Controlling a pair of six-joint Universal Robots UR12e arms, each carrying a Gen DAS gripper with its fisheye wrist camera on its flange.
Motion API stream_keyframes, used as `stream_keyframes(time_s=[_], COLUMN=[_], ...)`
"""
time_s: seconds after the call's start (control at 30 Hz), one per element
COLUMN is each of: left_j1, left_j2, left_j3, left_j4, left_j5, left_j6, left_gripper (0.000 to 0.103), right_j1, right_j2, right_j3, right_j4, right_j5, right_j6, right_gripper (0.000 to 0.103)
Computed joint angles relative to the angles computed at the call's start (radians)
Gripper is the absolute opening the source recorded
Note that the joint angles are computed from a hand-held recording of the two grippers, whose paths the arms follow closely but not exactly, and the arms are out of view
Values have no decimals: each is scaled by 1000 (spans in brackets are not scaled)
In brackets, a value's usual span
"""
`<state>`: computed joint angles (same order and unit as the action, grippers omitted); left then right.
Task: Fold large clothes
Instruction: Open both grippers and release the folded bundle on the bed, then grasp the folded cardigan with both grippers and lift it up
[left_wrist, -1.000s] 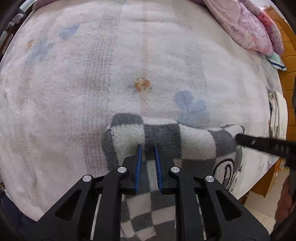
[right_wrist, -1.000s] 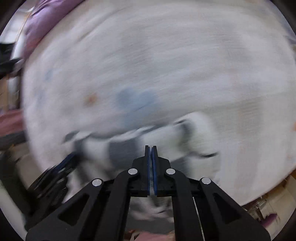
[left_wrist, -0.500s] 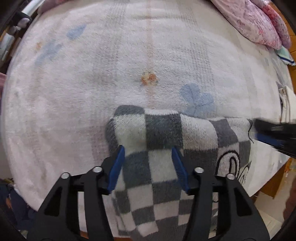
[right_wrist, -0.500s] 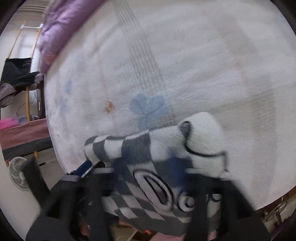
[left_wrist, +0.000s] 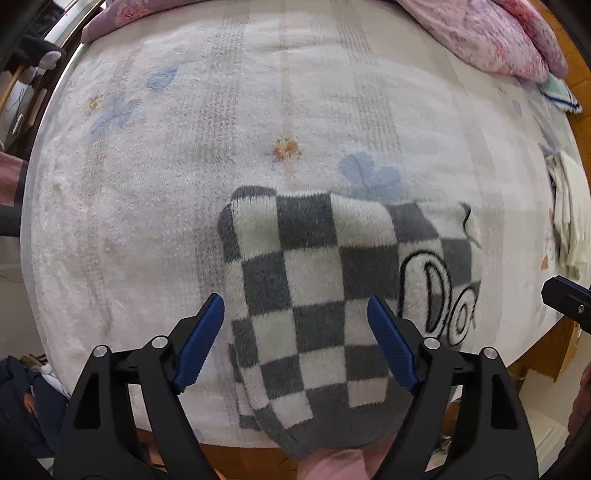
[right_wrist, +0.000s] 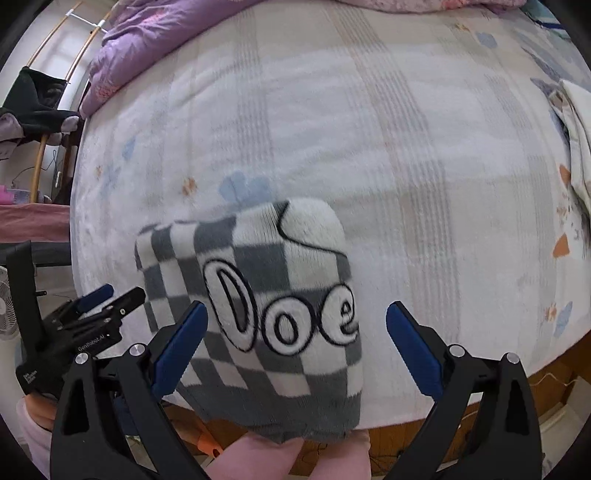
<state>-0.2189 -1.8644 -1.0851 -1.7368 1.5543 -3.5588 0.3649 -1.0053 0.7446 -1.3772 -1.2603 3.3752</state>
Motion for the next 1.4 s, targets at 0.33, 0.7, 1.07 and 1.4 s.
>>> stream_keyframes(time_s=[0.33,0.7,1.07,1.4], left_j1=[60,173,206,162], left_j2=[114,218,164,169], left_j3=[-198,-514,-548,-522], left_j4=[83,210,176,260], left_j5=[-210,-542,-773,-691], left_j6=[-14,-17,69,-126], left_gripper=[90,95,100,84], right_j1=[-5,-26,-69,-89], right_j2=[-130,-91,-26,-126], right_j3=[273,351,309,584], right_j4=[-256,-195,-9,-453], right_j5=[67,195,387,584], right_j6=[-25,-182,-355,-11], right_gripper=[95,97,97,97])
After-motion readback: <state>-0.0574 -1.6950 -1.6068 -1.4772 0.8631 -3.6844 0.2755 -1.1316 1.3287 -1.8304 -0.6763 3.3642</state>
